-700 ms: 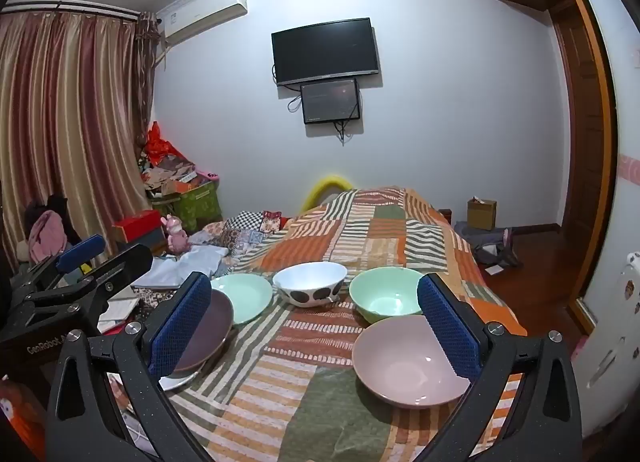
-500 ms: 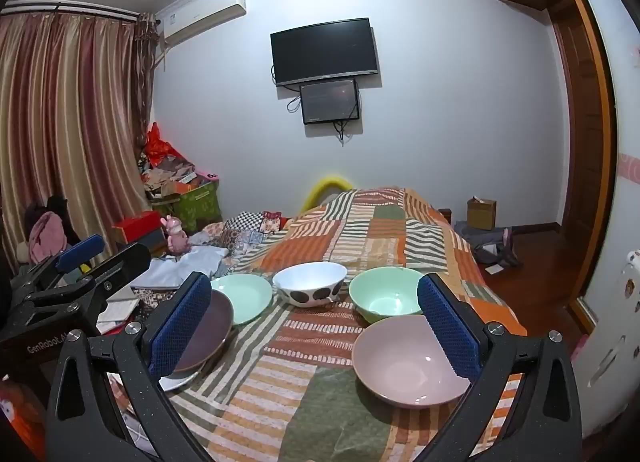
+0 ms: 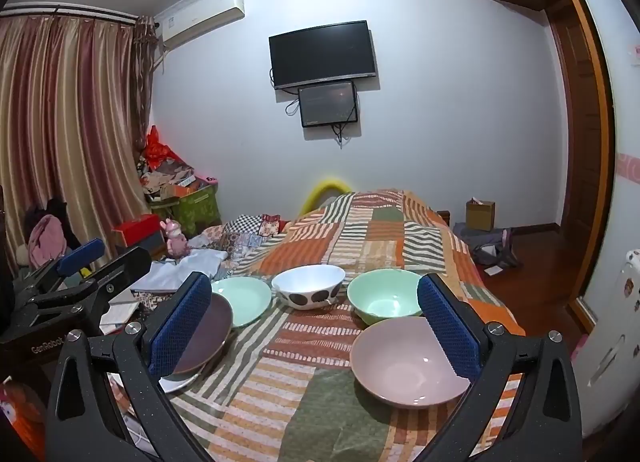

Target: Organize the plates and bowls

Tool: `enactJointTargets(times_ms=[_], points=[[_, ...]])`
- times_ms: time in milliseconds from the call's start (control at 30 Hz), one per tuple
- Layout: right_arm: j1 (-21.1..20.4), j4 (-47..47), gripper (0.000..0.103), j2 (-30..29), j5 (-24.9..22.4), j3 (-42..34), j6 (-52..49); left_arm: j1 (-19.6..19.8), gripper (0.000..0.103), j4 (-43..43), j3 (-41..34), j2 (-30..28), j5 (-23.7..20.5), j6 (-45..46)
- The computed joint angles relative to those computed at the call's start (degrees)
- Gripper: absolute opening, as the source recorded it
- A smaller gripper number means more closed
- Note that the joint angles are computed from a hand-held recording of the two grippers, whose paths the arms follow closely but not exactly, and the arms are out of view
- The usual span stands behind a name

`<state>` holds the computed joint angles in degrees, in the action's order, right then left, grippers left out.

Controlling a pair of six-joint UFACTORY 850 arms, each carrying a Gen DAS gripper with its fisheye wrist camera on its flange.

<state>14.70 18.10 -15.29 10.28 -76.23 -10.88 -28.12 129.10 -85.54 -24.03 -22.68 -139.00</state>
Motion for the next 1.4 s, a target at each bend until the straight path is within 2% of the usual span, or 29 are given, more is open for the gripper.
enactJointTargets(times_ms=[1400], points=[[-0.15,-0.86,0.103,0.22,0.21,-0.45,0.86,0.11,0.103,0.78,0.15,0.19,-0.05,-0.37]])
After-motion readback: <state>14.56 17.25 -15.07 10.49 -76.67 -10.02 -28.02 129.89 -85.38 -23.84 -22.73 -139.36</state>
